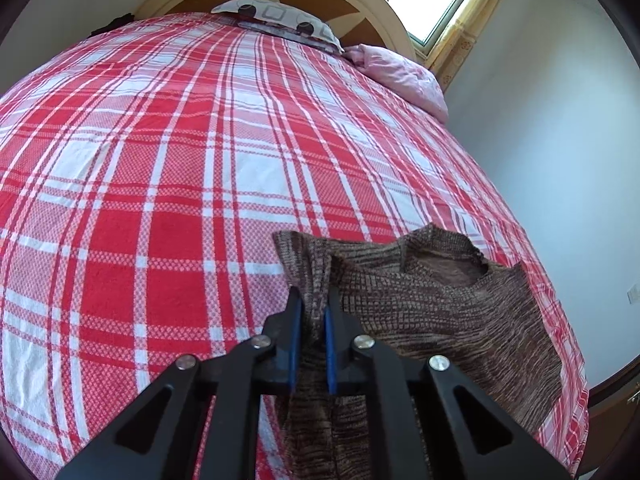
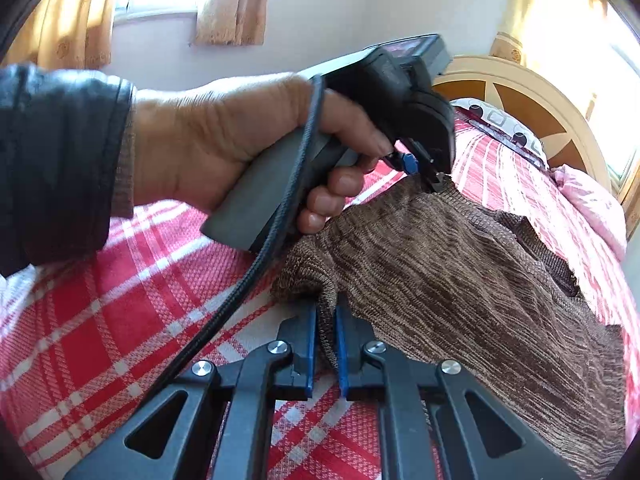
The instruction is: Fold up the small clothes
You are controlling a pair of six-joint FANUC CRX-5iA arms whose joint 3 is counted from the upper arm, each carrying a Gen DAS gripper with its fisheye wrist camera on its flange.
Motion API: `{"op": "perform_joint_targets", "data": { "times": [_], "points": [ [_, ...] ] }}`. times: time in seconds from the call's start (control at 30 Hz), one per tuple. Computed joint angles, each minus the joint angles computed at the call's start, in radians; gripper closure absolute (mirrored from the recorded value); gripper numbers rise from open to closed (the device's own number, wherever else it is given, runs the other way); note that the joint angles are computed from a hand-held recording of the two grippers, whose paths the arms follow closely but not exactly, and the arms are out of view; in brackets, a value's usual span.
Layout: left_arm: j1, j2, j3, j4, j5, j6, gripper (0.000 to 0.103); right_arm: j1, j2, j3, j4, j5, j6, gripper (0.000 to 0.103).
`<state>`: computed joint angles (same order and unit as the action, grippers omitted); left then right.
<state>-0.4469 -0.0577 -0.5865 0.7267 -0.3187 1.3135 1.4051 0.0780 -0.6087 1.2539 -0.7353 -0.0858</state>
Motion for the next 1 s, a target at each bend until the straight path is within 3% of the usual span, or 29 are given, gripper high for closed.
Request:
{"op": "perform_joint_targets", "data": {
  "times": [0.13,0.43,0.7,1.0],
  "points": [
    [-0.003,-0.020,-0.006,0.053,-0.006,-0.038,0.093,-0.027,-0.078,-0.059,0.064,0.040,-0.101,0.095],
    [-0.053,-0.035,-0.011,0.215,0.038,-0.122,0.094,-0.031,-0.229,-0.171,0.140,0.002,-0.242,0.095],
    [-0.091,0.007,0.108,0.026,0.025,0.054,0.094,-0.032,-0.339,-0.252,0.171,-0.010,-0.341,0.095],
    [-0.163,0.084,0.231,-0.039,0.029,0.132,0.094,-0.001,-0.485,-0.345,0.162,-0.067,-0.400,0.096]
  ]
}}
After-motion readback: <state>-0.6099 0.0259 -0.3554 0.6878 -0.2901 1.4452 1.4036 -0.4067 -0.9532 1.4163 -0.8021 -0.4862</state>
